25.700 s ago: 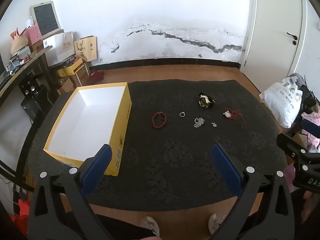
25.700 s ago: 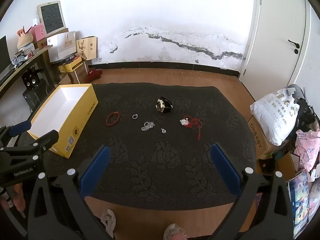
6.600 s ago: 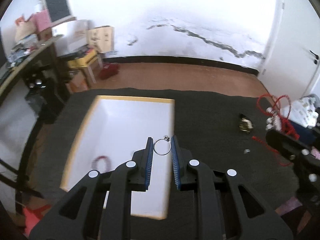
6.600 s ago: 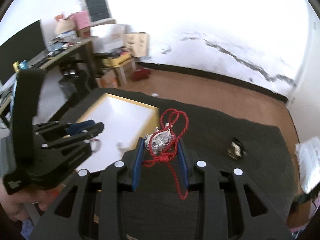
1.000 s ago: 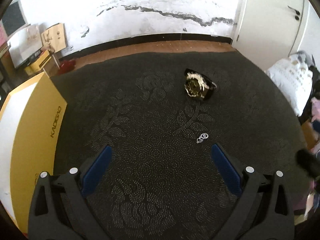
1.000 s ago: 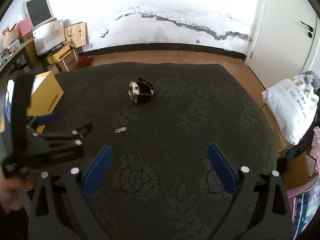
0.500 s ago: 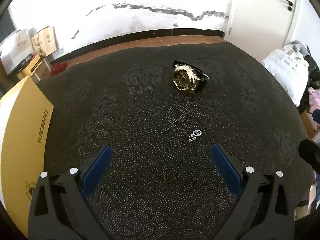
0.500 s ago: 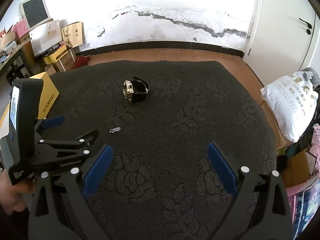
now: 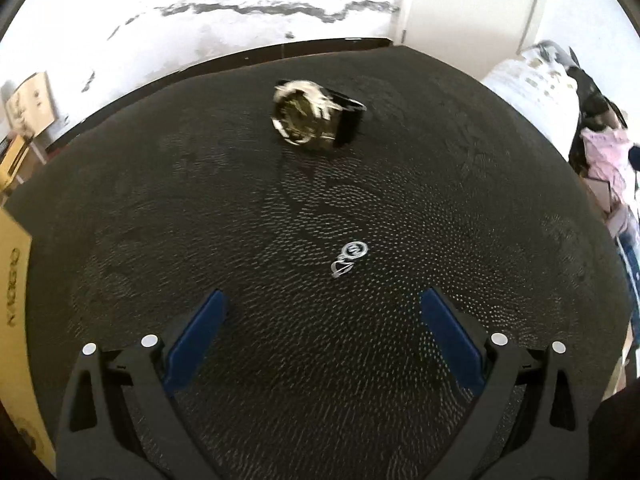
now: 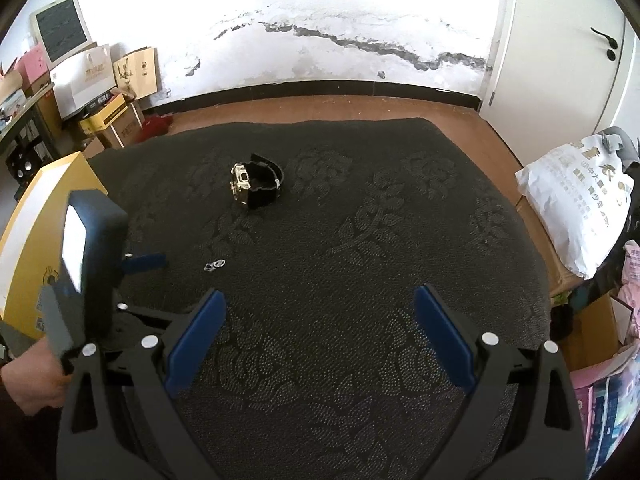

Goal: Organize jewelry
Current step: 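Move both tools back over the rug toward the pendant and watch, then lower the left tool onto the small silver pendant and close on it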

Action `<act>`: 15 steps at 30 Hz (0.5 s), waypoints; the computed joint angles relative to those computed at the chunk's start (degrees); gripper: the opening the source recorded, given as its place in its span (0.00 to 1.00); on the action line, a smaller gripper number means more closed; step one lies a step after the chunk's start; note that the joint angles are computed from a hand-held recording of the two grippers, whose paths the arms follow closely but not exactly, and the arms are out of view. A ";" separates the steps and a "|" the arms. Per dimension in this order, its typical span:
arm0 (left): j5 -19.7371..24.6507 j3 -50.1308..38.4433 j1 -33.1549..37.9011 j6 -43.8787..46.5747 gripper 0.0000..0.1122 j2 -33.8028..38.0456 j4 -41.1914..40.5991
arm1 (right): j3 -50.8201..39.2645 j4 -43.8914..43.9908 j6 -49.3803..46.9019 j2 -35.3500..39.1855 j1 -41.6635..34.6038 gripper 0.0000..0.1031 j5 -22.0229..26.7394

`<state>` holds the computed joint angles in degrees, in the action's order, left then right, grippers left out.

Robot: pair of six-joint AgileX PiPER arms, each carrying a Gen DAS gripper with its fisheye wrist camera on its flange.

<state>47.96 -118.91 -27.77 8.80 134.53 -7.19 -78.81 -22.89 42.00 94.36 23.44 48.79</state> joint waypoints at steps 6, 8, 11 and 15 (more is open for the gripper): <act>-2.07 -1.24 -0.70 4.99 0.86 1.52 0.13 | 0.72 1.35 -0.67 -0.76 -1.77 0.89 -0.98; -0.89 -3.34 -0.59 5.18 0.86 2.57 -0.04 | 1.08 1.73 -0.63 -1.07 -2.20 0.89 -1.26; -1.15 -4.21 -0.80 4.30 0.85 3.13 0.68 | 1.25 2.51 -0.78 -1.35 -2.64 0.89 -1.55; -4.25 -0.89 -1.25 6.07 0.68 1.40 -0.21 | 1.81 2.77 -0.95 -1.97 -3.23 0.89 -2.02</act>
<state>43.71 -119.80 -29.02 14.88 135.93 -7.40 -77.00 -20.12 41.05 92.39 20.20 46.78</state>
